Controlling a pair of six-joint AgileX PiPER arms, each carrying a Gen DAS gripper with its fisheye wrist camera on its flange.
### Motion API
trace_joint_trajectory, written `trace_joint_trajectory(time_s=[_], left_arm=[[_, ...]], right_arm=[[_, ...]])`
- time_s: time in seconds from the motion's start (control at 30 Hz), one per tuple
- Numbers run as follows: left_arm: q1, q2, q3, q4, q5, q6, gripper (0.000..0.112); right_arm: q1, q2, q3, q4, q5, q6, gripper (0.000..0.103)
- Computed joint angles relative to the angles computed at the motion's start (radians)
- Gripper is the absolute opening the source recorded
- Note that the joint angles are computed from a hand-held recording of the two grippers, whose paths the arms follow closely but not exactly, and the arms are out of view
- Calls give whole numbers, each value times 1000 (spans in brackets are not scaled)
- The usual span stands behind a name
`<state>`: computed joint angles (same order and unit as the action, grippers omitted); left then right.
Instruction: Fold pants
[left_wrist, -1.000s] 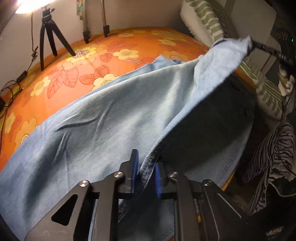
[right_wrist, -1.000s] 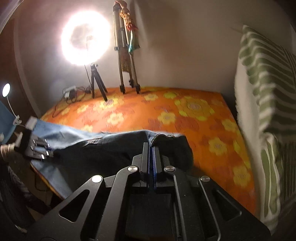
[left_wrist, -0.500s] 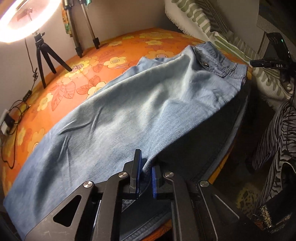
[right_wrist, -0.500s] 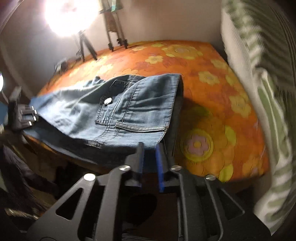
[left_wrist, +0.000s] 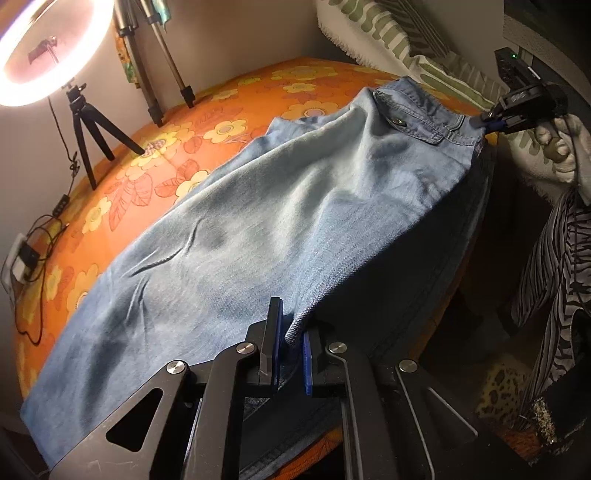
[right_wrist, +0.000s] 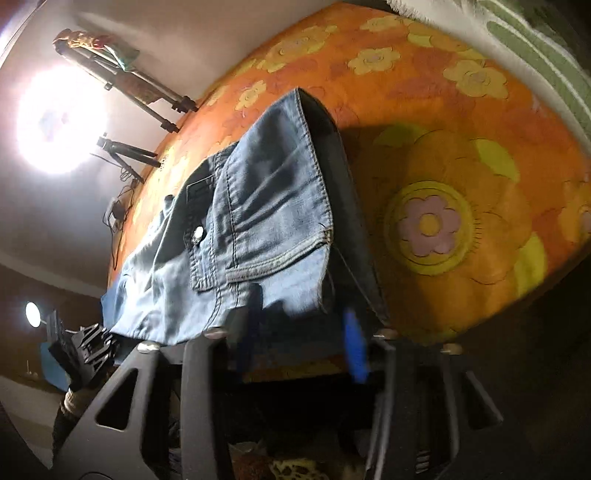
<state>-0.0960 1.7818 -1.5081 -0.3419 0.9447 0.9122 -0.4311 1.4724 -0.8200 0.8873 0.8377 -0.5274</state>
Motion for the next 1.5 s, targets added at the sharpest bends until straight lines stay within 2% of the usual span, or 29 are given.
trace_joint_trajectory(time_s=[0.1, 0.3, 0.43, 0.6, 0.73, 0.8, 0.9, 0.93, 0.97, 1.07, 1.17, 1.23, 1.3, 1.37, 1.4, 1.5], left_arm=[[0, -15, 10, -1, -10, 11, 7], [-5, -66, 90, -16, -24, 66, 7], [-34, -82, 173, 25, -59, 89, 7], [-15, -60, 148, 21, 4, 95, 8], [-6, -53, 128, 33, 24, 55, 20], [10, -65, 127, 13, 51, 57, 24], [45, -88, 110, -26, 112, 61, 28], [57, -96, 106, -40, 126, 67, 28], [70, -106, 102, -55, 140, 68, 28], [125, -121, 70, -109, 184, 64, 28], [162, -126, 57, -132, 151, 47, 28], [175, -115, 57, -127, 111, 8, 28], [176, -82, 47, -106, 93, -34, 28], [172, -55, 54, -72, 71, -58, 28], [167, -42, 65, -46, 49, -72, 28], [189, -25, 72, -45, 48, -65, 28]], right_arm=[[62, -32, -3, -54, -39, 44, 12], [76, -204, -2, -176, -29, 66, 10], [141, -182, 9, -309, -78, 166, 9], [244, -161, 8, -504, -124, 310, 10], [236, -166, -40, -586, -59, 320, 28], [221, -202, -68, -612, -38, 318, 29], [195, -229, -149, -536, 0, 242, 33], [200, -219, -181, -521, 1, 226, 44], [221, -202, -221, -522, -1, 231, 51], [289, -95, -358, -449, -1, 187, 52], [379, 90, -551, -420, 4, 177, 52], [406, 235, -699, -361, 53, 174, 52], [447, 373, -846, -380, 67, 211, 52], [487, 469, -955, -434, 86, 251, 52], [493, 542, -1033, -418, 111, 254, 52], [490, 653, -1151, -347, 175, 243, 52]])
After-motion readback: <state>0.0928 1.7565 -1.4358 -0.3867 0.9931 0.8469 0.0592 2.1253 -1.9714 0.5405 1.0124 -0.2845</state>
